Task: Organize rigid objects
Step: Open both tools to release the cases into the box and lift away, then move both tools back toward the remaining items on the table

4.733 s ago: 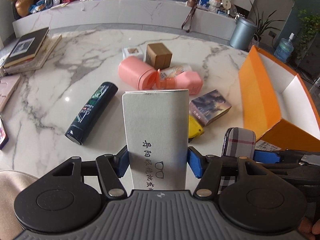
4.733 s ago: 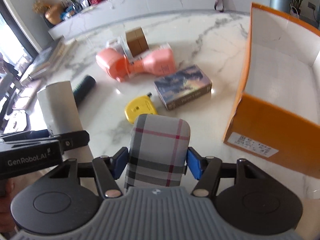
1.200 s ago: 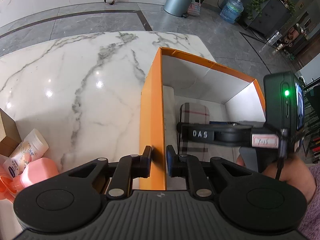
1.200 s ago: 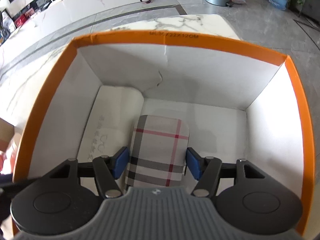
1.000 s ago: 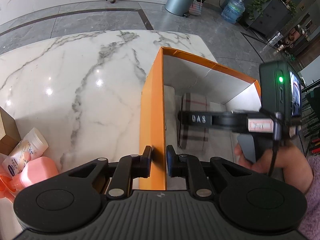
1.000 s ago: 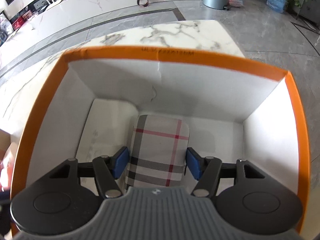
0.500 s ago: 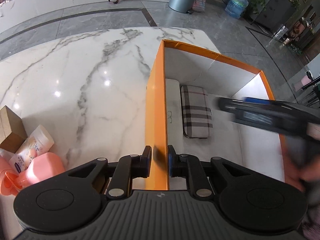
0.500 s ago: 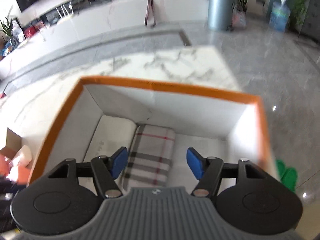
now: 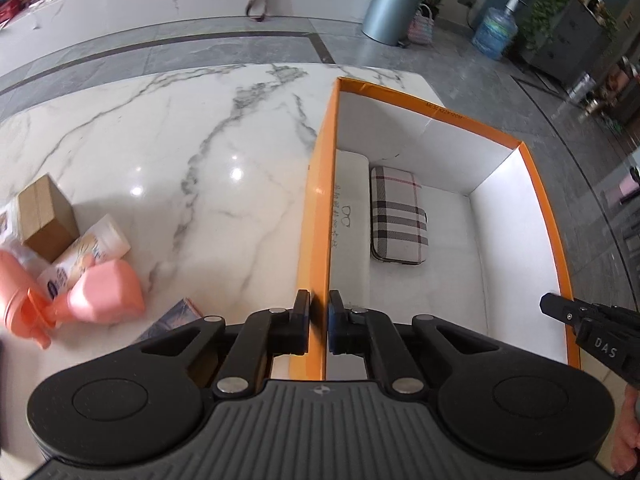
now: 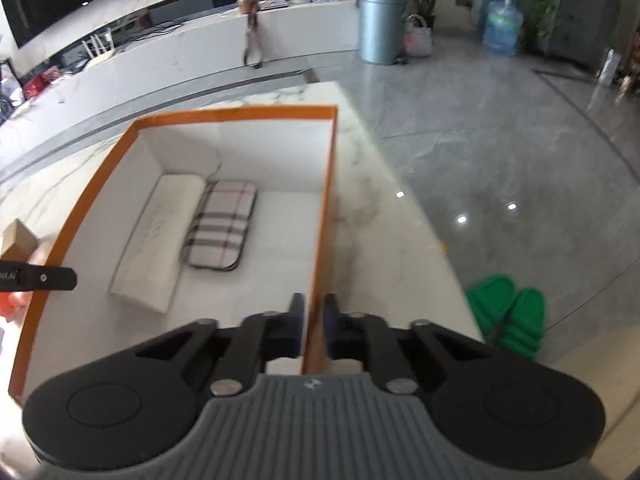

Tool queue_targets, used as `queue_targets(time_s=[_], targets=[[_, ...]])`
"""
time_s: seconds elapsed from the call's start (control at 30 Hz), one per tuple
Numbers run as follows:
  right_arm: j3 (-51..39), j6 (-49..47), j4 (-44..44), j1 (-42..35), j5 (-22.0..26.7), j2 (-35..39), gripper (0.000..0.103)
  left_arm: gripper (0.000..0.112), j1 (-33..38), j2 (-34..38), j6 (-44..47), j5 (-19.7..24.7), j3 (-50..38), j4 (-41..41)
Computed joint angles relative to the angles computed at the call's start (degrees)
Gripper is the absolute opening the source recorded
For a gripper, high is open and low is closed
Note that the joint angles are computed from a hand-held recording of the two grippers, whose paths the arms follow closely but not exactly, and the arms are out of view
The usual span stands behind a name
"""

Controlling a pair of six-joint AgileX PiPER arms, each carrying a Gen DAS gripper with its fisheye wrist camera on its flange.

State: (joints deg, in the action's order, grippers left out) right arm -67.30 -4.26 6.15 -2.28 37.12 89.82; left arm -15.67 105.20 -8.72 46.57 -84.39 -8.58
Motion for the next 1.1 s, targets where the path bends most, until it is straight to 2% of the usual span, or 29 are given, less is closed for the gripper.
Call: queue_targets(time_s=[0.1,0.2,0.4,0.67,0.77,0.83,0.93,1.1], targets=[[1.3,-0.8,-0.7,0.6,-1.7,-0.7,0.007,0.007,-1.5,-2.4,-4.6,-0.4,2.5,3.4],[1.9,-7.1,4.4,-0.7,-1.4,-1.1,0.008,0.006,-3.1,-4.9,-10.7,0.4,4.8,8.0],[2.3,-19.8,12.8,-2.4,0.7,-1.9,0.007,0.007,-2.2,-10.3,-16.2,1.5,10.7,6.8],[-0.8,-17.3,4.5,0.7,3.1,-0.4,0.002,0.01,-2.0,-15.0,-16.9,1.5,16.2,2.6],[0.8,-15.3,3.0,1.5,2.0,-2.0,0.003,0.01,0.2,-18.9,-12.2,-1.0,19.8,-1.5],[2.6,-16.1,4.5,0.8,0.6,-4.6,0.005,0.016,3.0,-22.7,-8.0,-1.7,22.3,-4.0],[4.4,-18.0,9.5,-0.2,0.0,-9.0,0.008,0.016,6.4,-27.7,-6.8,-1.1,24.6,1.4],[5.6,-17.7,19.6,4.8,1.7,-13.5,0.008,0.016,20.3,-32.8,11.0,0.8,28.3,-6.3]])
